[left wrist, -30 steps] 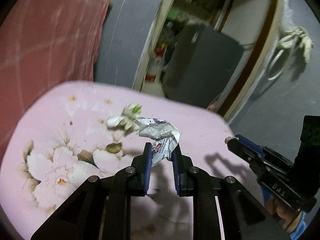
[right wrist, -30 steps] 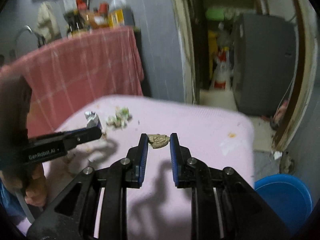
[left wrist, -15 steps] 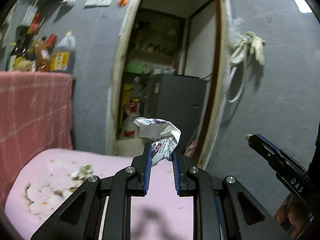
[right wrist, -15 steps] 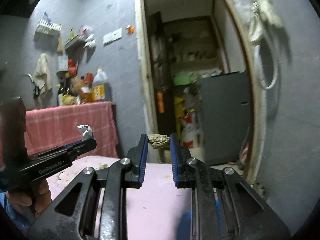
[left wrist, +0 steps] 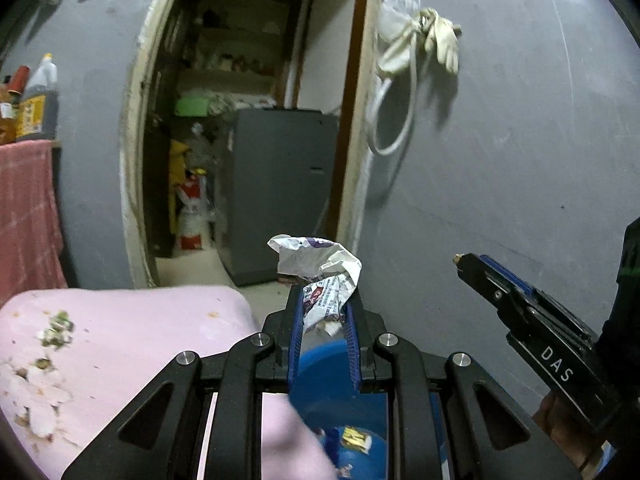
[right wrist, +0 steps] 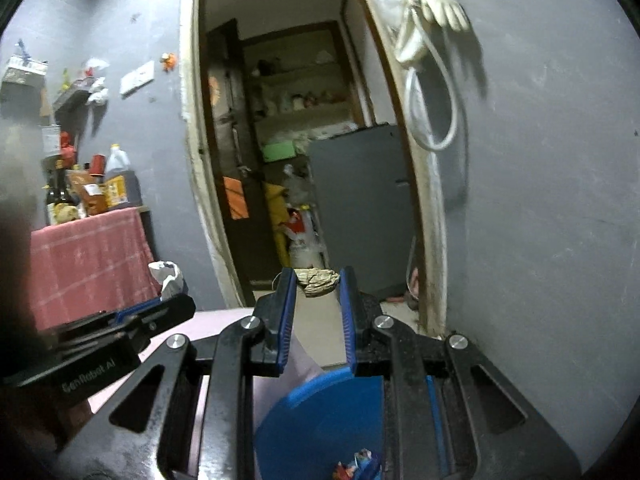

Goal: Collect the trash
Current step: 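Carry both held pieces over the blue basin and open both tools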

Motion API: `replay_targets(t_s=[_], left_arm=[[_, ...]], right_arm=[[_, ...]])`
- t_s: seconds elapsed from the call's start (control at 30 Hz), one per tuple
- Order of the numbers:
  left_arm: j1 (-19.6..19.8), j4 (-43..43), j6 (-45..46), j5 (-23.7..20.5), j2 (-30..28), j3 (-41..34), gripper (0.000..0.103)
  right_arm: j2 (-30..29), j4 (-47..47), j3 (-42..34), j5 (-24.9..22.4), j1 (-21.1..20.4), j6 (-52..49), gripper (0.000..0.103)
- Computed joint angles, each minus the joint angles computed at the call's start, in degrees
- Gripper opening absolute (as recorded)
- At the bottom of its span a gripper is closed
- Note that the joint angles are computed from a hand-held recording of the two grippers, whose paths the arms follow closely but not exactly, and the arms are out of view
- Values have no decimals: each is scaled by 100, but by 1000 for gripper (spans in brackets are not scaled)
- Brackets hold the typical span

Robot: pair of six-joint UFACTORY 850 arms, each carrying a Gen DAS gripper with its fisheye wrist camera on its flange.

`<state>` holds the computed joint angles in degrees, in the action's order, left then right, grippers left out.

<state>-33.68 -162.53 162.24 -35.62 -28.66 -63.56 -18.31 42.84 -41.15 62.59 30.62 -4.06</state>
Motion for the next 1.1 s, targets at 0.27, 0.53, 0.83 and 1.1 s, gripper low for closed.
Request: replay_targets(t_s=[0.27, 0.53, 0.83, 1.1], left_arm=[[-60, 1739, -1483, 1146, -594, -782, 16], [-73, 3847, -3836, 1855, -1224, -1525, 16], [-47, 5240, -5405, 2051, -1405, -1764, 30], [79, 5495, -5920, 1947, -1333, -1653, 32]], right_arm=[[-89, -491, -37, -1401, -619, 954, 22], [-299, -968, -143, -2129, -1015, 1687, 22], [-449, -740, -373, -2537, -1032, 1447, 25], [-418, -468, -362, -2521, -1005, 1347, 32]])
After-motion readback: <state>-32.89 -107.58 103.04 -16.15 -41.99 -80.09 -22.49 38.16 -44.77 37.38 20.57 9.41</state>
